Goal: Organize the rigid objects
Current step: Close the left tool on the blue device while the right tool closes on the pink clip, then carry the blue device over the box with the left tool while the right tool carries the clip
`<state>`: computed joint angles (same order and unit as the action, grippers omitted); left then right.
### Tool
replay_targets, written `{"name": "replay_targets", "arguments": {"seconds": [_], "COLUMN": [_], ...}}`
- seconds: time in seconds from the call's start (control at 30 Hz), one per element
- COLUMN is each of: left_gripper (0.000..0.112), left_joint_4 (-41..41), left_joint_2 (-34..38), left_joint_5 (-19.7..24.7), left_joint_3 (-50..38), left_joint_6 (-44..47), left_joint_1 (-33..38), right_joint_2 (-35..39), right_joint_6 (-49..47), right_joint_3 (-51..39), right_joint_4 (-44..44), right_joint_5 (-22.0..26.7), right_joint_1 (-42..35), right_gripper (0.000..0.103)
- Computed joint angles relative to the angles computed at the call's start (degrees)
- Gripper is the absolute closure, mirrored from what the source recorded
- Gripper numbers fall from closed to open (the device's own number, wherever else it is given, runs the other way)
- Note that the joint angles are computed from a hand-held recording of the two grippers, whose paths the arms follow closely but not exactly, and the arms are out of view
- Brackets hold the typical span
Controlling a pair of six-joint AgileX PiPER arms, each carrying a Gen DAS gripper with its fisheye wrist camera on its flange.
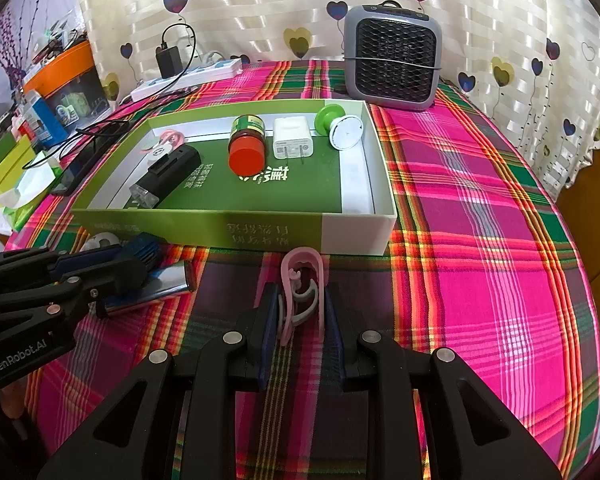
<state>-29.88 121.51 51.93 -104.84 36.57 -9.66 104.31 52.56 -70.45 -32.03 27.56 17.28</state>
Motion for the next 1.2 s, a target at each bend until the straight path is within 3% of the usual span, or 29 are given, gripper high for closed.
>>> {"name": "replay_targets", "arguments": {"seconds": [1.2], "left_gripper": [0.092], "left_joint_4": [-4.25], "left_joint_2": [-5.73], "left_joint_5": [-3.37], "left_joint_3": [4.78], "left_joint_6": [3.81], "left_joint_1": [1.65], "right_joint_2": [-4.55], "right_joint_6": [4.76], "right_joint_3": [2.26], "right_joint_4": [-4.68], "right_joint_5": [-0.63], "right_joint_1": [0.82], "right_gripper": [0.079]}}
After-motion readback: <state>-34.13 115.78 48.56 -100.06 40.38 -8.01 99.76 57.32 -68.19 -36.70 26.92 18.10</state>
